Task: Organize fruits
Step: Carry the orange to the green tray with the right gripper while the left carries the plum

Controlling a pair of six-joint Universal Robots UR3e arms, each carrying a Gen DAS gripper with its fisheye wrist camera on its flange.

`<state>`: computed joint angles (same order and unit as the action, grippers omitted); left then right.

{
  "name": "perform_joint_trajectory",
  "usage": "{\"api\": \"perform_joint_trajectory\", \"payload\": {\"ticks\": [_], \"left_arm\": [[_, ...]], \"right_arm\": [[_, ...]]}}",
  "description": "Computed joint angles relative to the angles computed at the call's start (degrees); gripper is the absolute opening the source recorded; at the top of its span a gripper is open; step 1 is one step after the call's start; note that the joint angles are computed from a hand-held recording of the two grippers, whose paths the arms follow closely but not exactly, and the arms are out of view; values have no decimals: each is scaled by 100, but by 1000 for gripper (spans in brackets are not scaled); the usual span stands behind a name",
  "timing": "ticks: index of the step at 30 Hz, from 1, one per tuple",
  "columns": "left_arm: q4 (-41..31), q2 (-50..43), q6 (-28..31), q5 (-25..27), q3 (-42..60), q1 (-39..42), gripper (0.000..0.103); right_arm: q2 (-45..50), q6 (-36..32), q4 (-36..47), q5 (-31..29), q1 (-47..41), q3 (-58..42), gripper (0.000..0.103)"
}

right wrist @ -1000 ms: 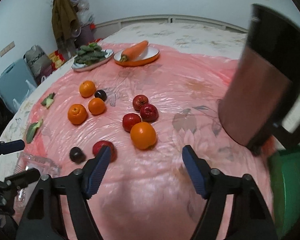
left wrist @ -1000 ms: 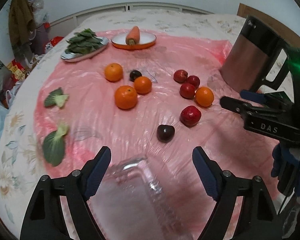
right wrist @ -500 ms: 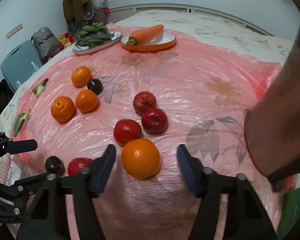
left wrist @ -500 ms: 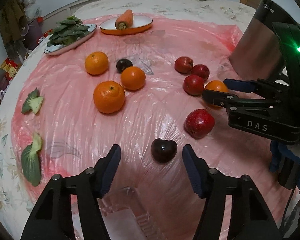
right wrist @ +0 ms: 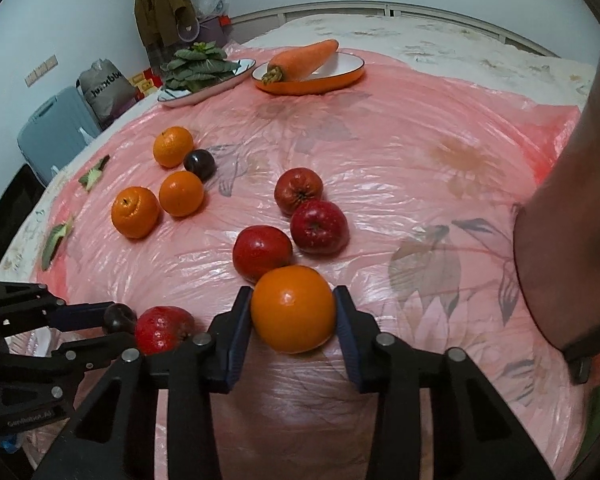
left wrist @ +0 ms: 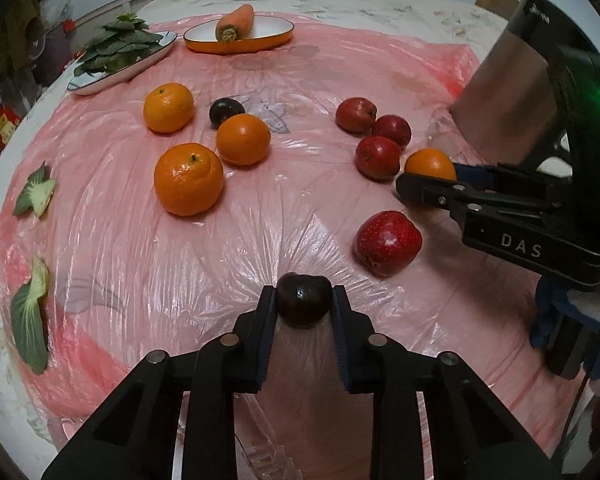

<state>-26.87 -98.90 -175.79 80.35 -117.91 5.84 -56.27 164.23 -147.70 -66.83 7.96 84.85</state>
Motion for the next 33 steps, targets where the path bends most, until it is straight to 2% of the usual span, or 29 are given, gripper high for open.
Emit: {"api": "perform_joint_trajectory", "payload": {"ticks": [4, 11, 17, 21, 27, 33], "left_arm": [[117, 194, -69, -215, -181, 138, 23], [83, 453, -218, -178, -269, 81, 23], [-122, 924, -383, -10, -336, -17, 23], [-350, 1304, -473, 32, -381, -161, 23], [-546, 1226, -800, 122, 28, -958, 23], [-660, 431, -1213, 306, 1067, -2069, 23]], "right_arm": [[-181, 117, -228, 227, -151, 290, 46], [-742, 107, -431, 353, -360, 953, 46], [-1732, 4, -641, 637, -675, 2044, 46], [-2715, -191, -635, 923, -1100, 2993, 46], [-4512, -933, 138, 1404, -2363, 4279, 46], [-5985, -2230, 1723, 1812, -4203, 4835, 46]]}}
